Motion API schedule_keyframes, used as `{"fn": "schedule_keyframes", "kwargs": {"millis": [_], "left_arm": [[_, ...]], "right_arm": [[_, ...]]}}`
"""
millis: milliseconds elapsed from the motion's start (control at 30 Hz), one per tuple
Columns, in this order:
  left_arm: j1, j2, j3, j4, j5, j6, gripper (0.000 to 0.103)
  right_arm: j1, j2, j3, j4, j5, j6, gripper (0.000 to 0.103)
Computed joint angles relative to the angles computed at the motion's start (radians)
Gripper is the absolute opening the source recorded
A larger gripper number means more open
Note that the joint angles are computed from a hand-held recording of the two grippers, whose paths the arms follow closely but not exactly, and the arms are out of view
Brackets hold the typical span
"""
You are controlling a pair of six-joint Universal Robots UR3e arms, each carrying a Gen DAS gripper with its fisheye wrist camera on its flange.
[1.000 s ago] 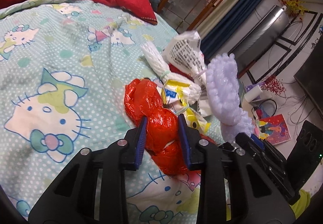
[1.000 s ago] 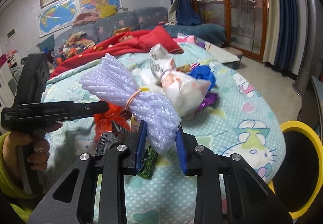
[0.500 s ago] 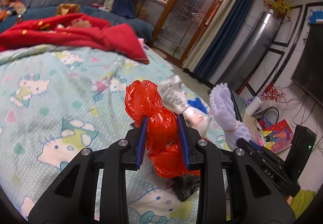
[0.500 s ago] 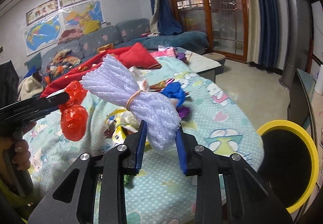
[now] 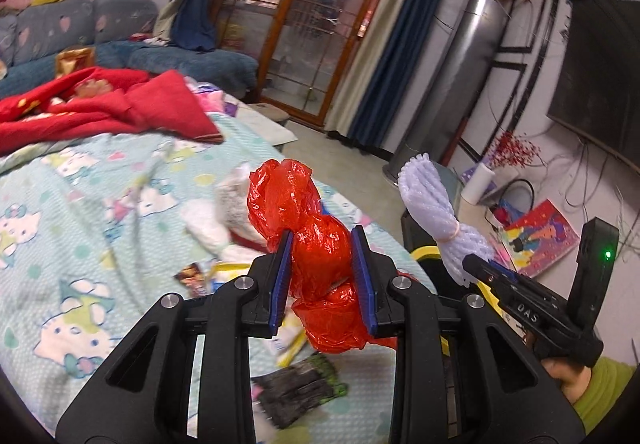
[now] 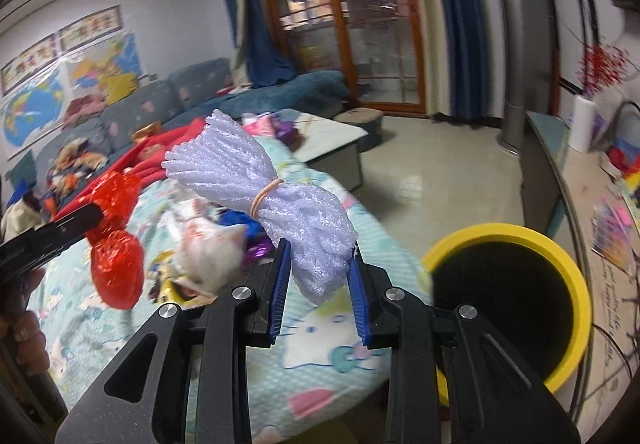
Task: Collect trash
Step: 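Carry the red bag and purple mesh net over the yellow bin with both grippers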
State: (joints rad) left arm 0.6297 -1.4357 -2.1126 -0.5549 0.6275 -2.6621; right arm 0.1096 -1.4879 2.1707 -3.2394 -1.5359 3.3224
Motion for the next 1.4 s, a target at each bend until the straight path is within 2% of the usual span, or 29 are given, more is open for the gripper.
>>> {"fn": "schedule_keyframes", "kwargs": {"millis": [267, 733, 967, 1100, 1400], "left_arm": [[-0.152, -0.080, 0.048, 0.116, 0.059, -0.078, 0.022], [-0.424, -0.266, 0.180, 0.279, 0.181, -0.195, 0.022], [-0.534, -0.344, 0.253, 0.304, 0.244, -0.212, 0.023], [-0.587, -0.407, 0.322, 0.281, 0.265, -0.232, 0.023], [-0.731, -0.585, 0.514, 0.253, 0.378, -0.263, 0.023]], "right_arm": [[-0.094, -0.074, 0.093, -0.004, -0.024, 0.041, 0.027], [-0.380, -0.228, 0.282, 0.025, 0.064, 0.074, 0.027], [-0.493, -0.249, 0.334, 0.058, 0.085, 0.085, 0.027], [-0.553, -0.246, 0.365, 0.059, 0.106, 0.090, 0.027], [-0.669, -0.262, 0.415, 0.082, 0.163, 0.098, 0.029]]}}
